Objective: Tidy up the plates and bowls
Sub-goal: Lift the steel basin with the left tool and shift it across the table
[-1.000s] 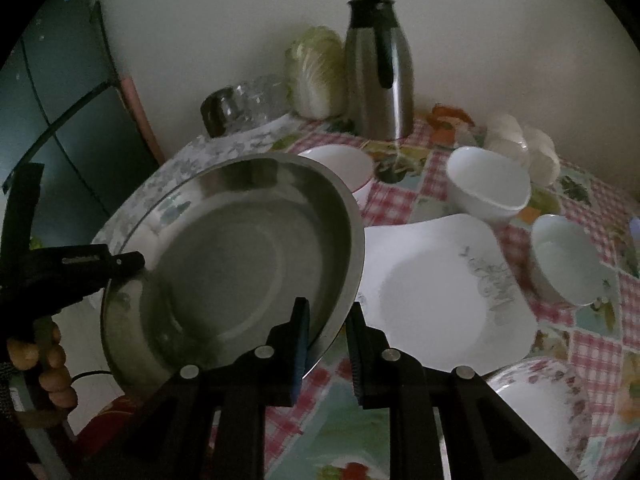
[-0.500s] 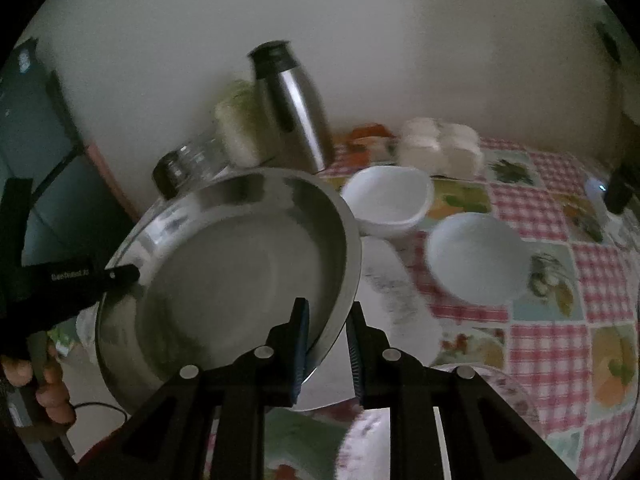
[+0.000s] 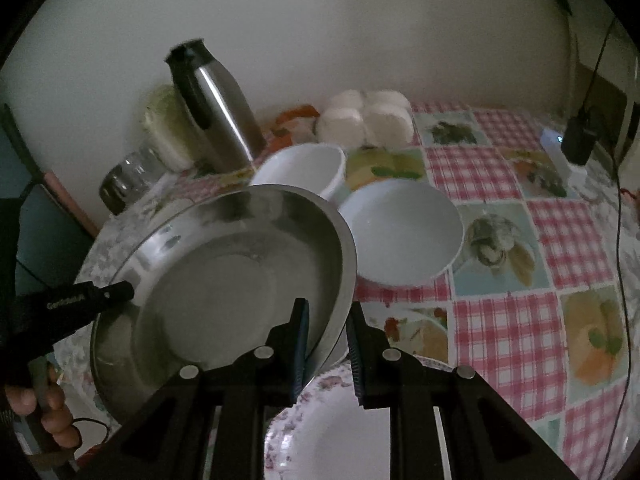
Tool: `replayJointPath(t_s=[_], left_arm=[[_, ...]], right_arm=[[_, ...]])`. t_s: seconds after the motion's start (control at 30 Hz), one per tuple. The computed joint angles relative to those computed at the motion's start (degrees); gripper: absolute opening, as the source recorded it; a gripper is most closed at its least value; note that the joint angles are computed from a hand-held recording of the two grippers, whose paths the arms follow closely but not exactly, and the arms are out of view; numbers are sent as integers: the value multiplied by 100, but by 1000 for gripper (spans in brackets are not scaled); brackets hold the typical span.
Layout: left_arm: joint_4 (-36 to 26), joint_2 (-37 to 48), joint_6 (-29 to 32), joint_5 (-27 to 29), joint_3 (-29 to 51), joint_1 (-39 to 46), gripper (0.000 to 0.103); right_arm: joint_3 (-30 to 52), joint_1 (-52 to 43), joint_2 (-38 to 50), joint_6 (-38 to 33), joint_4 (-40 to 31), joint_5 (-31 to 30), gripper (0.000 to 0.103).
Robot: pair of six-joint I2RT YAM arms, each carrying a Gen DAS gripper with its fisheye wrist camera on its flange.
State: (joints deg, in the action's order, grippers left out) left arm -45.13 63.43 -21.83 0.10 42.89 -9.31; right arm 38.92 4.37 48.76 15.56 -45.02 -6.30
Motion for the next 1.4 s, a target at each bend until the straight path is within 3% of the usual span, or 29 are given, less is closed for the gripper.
replayJointPath(t_s=[0.27, 0.83, 1.4], left_arm=[[290, 406, 146, -108, -115, -123, 23], [-68, 647, 193, -300, -210, -231, 23], [618, 963, 333, -259, -232, -236, 24]], right_arm=[[-281, 267, 485, -40, 344, 371, 20], [-319, 1054, 633, 6, 135, 1211, 20], [-455, 1064, 893, 223, 642, 1375, 20]])
